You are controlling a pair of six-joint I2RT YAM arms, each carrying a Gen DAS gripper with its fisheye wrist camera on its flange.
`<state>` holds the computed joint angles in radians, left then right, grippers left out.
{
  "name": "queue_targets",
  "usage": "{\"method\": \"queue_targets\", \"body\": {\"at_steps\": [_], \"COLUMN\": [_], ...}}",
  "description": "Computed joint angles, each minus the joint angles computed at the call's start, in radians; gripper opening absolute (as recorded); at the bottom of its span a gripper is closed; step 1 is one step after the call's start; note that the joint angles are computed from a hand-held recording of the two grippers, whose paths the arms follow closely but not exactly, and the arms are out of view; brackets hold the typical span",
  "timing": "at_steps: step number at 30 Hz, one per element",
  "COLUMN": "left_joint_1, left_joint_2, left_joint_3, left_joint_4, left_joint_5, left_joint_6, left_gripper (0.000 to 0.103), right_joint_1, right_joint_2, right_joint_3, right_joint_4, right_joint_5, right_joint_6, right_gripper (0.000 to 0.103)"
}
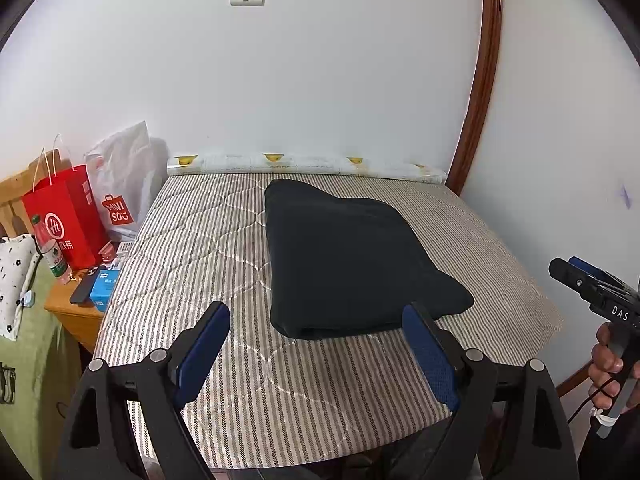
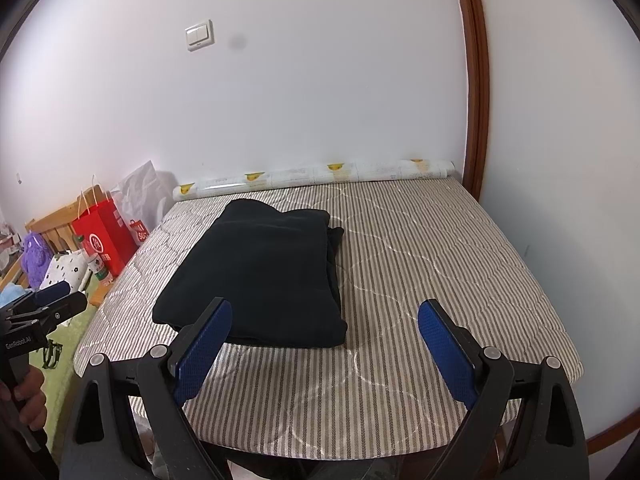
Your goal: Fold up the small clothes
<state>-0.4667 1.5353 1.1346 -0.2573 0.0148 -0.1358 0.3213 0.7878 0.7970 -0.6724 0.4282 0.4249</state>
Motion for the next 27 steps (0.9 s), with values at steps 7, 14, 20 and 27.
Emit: {"method": "queue_targets", "body": {"at_steps": [7,14,20,27], "left_joint_1": [-0.004,0.005,0.009,0.01], "left_joint_2": [-0.003,-0.008,-0.01,-0.006], "left_joint_3": [-0.009,-0.004,-0.005,0.004], "left_joint_4": [0.003,-0.002,-0.003,-0.012], "left_joint_5": [-0.001,0.009,0.014,0.007], "left_joint_6": [-0.008,-0.009,-0.009,-0.006], "left_gripper": [0.087,0.087,0.087,0.087], "right_joint_1": [0.004,0.009,0.022,0.014], "right_joint_2": [0.0,-0.004,-0.012,-0.018], "right_joint_3": [-0.003,0.0,0.0,-0.005], "right_joint_4": [0.001,-0.003,-0.009,-0.003], "right_joint_5": [0.003,0.005,0.014,-0.002], "right_joint_6": [0.004,0.001,0.004,-0.01], "right_gripper": [0.093,0.093,0.093,0.093]}}
